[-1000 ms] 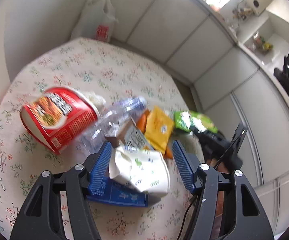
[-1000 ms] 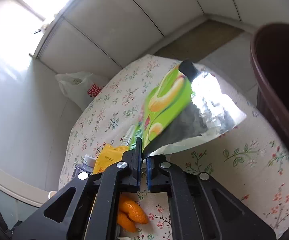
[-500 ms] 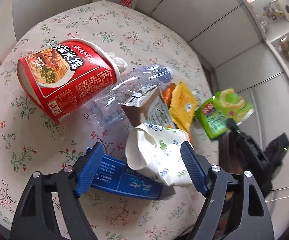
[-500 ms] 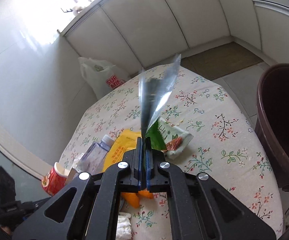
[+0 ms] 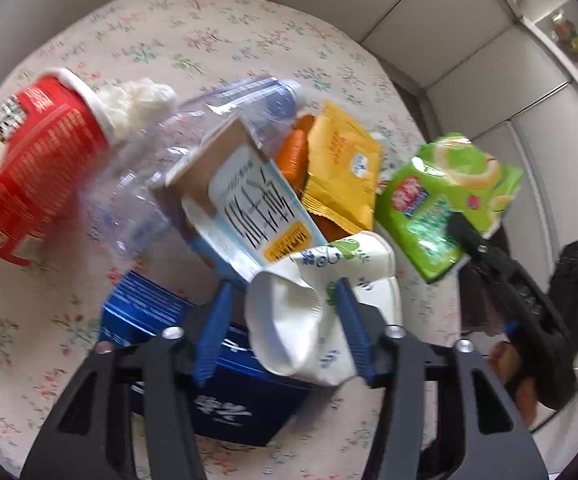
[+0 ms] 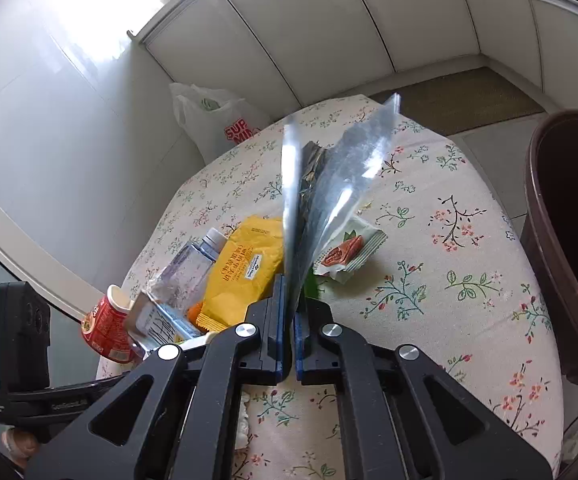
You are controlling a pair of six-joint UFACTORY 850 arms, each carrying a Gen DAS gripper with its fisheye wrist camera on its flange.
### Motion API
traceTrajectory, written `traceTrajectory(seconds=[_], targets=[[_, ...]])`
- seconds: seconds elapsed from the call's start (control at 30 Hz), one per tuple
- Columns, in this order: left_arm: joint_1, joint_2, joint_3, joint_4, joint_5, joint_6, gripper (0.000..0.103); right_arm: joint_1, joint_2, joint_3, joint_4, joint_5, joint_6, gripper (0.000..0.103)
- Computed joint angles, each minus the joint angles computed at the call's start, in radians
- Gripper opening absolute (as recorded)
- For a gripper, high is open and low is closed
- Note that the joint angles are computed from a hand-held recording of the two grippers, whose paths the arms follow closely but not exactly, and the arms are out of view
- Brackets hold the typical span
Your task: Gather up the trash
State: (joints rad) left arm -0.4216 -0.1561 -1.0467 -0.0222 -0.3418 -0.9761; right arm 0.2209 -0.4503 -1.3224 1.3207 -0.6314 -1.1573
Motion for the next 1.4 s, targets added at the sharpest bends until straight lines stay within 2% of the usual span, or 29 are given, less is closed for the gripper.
traceTrajectory(seconds=[0.17, 0.27, 0.33, 0.4, 0.57, 0.77, 0.83, 0.87, 0.9, 0.93, 1.07, 1.1, 1.2, 1.27, 1.3, 1.33, 1.4], targets=[[0.008, 0.024, 0.049, -0.181, 0.079, 0.119, 0.038, -0.003, -0.042, -0.039, 0.011, -0.026, 0.001, 0.004], [0.008, 0.053, 0.078, -0.172, 0.116, 0.072, 0.038, 0.003, -0.041, -0.038, 0.021, -0.006, -0.013, 0.003], [0.000, 0.072, 0.087, -0.058, 0.137, -0.048, 0.038, 0.004, -0.030, -0.027, 0.043, 0.006, -0.039, 0.003], [-0.011, 0.095, 0.094, 0.120, 0.158, -0.222, 0.038, 0.006, -0.009, -0.010, 0.081, 0.023, -0.088, 0.002], [-0.021, 0.127, 0.104, 0.412, 0.187, -0.508, 0.038, 0.003, 0.048, 0.026, 0.171, 0.034, -0.218, 0.001], [-0.019, 0.156, 0.132, 0.588, 0.215, -0.709, 0.038, -0.005, 0.092, 0.053, 0.187, 0.037, -0.275, 0.001], [-0.019, 0.167, 0.143, 0.640, 0.218, -0.771, 0.038, -0.013, 0.080, 0.040, 0.132, 0.032, -0.209, 0.007], [-0.017, 0.173, 0.150, 0.651, 0.222, -0.785, 0.038, -0.022, 0.061, 0.023, 0.085, 0.007, -0.151, 0.020], [-0.017, 0.181, 0.158, 0.658, 0.224, -0.793, 0.038, -0.031, 0.040, 0.004, 0.035, -0.025, -0.092, 0.071], [-0.016, 0.184, 0.163, 0.669, 0.224, -0.804, 0.038, -0.033, 0.031, 0.003, 0.019, -0.029, -0.075, 0.090], [-0.013, 0.216, 0.189, 0.787, 0.222, -0.927, 0.038, -0.029, 0.057, 0.040, -0.027, -0.054, -0.172, 0.090], [-0.012, 0.227, 0.197, 0.819, 0.225, -0.962, 0.038, -0.022, 0.061, 0.040, -0.081, -0.047, -0.170, 0.096], [-0.007, 0.249, 0.213, 0.878, 0.232, -1.020, 0.038, 0.005, 0.058, 0.041, -0.298, 0.050, 0.004, 0.095], [-0.004, 0.258, 0.221, 0.856, 0.235, -0.993, 0.038, -0.017, 0.023, 0.028, -0.381, -0.028, 0.185, 0.085], [-0.002, 0.263, 0.225, 0.839, 0.238, -0.974, 0.038, -0.042, 0.001, 0.030, -0.361, -0.111, 0.250, 0.080], [0.000, 0.267, 0.229, 0.828, 0.242, -0.961, 0.038, -0.057, -0.009, 0.044, -0.325, -0.153, 0.273, 0.077], [0.001, 0.274, 0.233, 0.839, 0.247, -0.976, 0.039, -0.084, 0.019, 0.104, -0.191, -0.176, 0.249, 0.074]])
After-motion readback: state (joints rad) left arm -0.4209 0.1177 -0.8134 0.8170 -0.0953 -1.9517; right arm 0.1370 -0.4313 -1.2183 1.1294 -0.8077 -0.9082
